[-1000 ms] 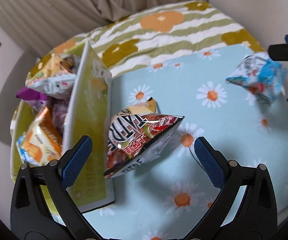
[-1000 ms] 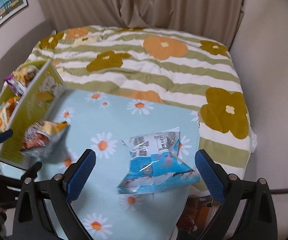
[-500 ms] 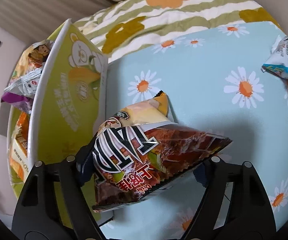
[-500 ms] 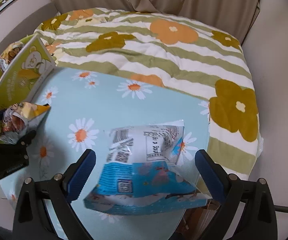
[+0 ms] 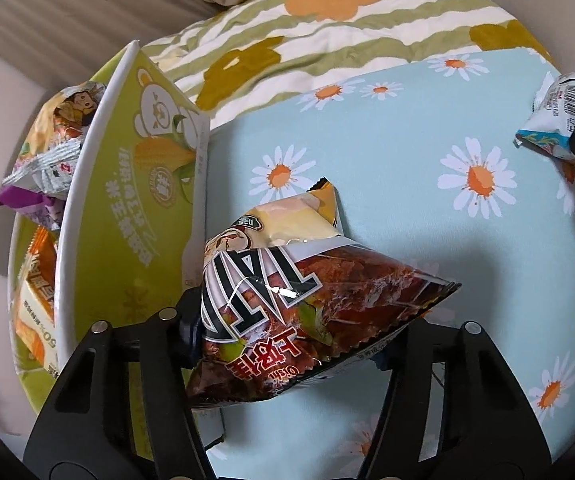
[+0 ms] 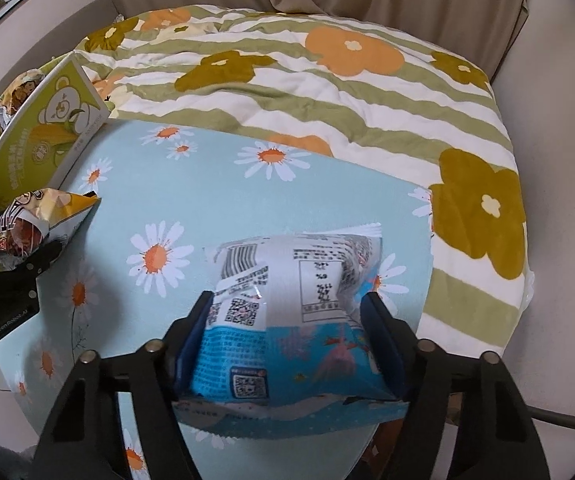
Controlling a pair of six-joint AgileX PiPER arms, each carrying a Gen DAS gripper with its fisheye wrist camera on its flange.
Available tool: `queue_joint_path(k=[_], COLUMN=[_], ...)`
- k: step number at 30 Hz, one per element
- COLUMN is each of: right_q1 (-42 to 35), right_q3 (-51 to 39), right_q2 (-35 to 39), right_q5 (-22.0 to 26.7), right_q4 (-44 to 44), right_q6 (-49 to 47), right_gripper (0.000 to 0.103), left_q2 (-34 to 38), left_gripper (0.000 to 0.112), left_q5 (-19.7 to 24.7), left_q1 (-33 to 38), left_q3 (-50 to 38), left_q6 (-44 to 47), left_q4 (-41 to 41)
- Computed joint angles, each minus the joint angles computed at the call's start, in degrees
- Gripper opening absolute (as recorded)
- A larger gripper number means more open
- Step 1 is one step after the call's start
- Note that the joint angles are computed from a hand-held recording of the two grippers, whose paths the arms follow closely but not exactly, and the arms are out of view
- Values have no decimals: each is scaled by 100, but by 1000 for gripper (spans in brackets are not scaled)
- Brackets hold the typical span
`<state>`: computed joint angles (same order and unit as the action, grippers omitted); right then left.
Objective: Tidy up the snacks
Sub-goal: 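Carry both bags over the box and open both tools to drop them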
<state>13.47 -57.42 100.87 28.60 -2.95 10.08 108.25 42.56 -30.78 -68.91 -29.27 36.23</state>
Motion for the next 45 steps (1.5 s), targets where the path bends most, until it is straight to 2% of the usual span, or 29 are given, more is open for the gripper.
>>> queue_joint_path(k=[7, 15, 17, 19, 21, 24, 26, 32, 34, 38, 42, 43, 45], right_q1=[83, 550, 817, 1090, 1492, 2048, 2374, 3252, 3503, 3731, 3908, 3930, 4009], right_q3=[95, -291, -574, -837, -1174, -1791, -2223, -3892, -4732, -6081, -7415, -7585, -7976], right_q2=[-352, -1030, -1148, -1200, -1201, -1029, -842, 162, 711, 1596, 2436, 2553, 2812], right_q5=[50, 447, 625, 775, 905, 1157, 1327, 1949, 2320, 2828, 3491, 3575, 3805], right_q4=[-37, -265, -441, -641, -1022, -1479, -1727, -2241, -2357, -2306, -2301, -2297, -2311], right_q6=[278, 744, 1063, 1375, 1843, 2494, 2877, 3868, 4016, 4104, 4217, 4269, 4445], right_gripper=[65, 65, 65, 65, 65, 65, 65, 65, 65, 65, 65, 65, 65], left_q2=[-515, -1731, -2116, -2314, -2612, -2867, -2993, -2715, -2489, -1823, -1128, -963, -674], left_gripper=[55, 55, 55, 55, 55, 55, 55, 55, 55, 56, 56, 60, 81], left_q5=[49, 295, 355, 472, 520, 531, 480, 678, 782, 1062, 1365, 1415, 1641], left_q1=[-45, 123, 412, 568, 991, 1476, 2059, 3777, 4320, 5082, 5479, 5514, 5569], left_q3=[76, -66, -198, -328, -510, -704, -843, -1321, -1502, -1995, -2535, -2654, -2899], left_q6=[292, 1006, 1577, 1803, 2494, 3170, 3989, 6180, 6861, 7825, 8381, 8450, 8596], left_q4=[-246, -896, -1458, -1542, -2139, -2459, -3045, -4656, -5102, -5734, -6008, -6023, -6065])
